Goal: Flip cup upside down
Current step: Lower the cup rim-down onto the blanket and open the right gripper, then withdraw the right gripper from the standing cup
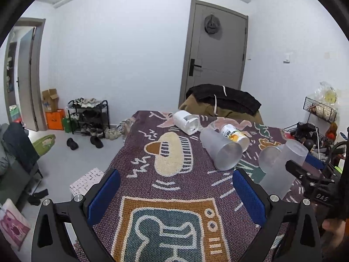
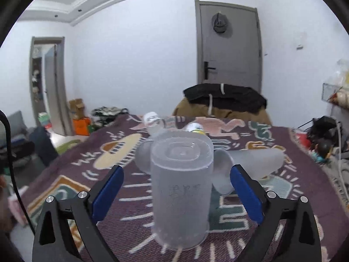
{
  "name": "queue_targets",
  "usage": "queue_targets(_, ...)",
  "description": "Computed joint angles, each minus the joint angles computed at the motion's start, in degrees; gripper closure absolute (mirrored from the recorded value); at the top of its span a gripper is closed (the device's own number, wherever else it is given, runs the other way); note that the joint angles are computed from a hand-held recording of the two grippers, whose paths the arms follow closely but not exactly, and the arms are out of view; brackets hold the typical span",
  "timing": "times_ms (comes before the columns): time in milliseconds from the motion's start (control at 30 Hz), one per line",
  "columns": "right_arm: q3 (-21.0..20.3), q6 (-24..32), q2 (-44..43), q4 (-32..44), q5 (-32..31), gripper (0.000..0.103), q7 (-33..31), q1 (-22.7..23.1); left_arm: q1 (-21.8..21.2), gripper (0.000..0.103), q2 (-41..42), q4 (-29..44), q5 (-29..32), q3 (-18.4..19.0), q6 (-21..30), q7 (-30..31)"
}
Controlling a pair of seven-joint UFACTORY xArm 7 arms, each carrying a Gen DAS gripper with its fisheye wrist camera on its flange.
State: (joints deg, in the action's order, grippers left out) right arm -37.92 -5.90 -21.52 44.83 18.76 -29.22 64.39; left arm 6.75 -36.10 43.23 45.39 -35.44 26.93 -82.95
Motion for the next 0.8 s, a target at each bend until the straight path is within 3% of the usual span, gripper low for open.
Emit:
queue_targets(200, -0.79, 7.17, -4.00, 0.97, 3.05, 0.005, -2.58, -0.42, 0.24, 0.000, -1.55, -1.06, 0.34, -0.43, -3.56, -1.07)
queue_targets(467, 11.56, 13.07, -7.49, -0.88, 2.29, 0.004, -2.51, -17.73, 2.94, 0.000, -4.81, -2.40, -1.54, -2.79, -8.58, 0.44)
queue_targets(800, 16.03, 21.53, -13.36, -0.81, 5.79, 0.000, -7.93, -26.60, 3.32, 0.000, -6.96, -0.10, -8.74, -5.99, -7.86, 7.54)
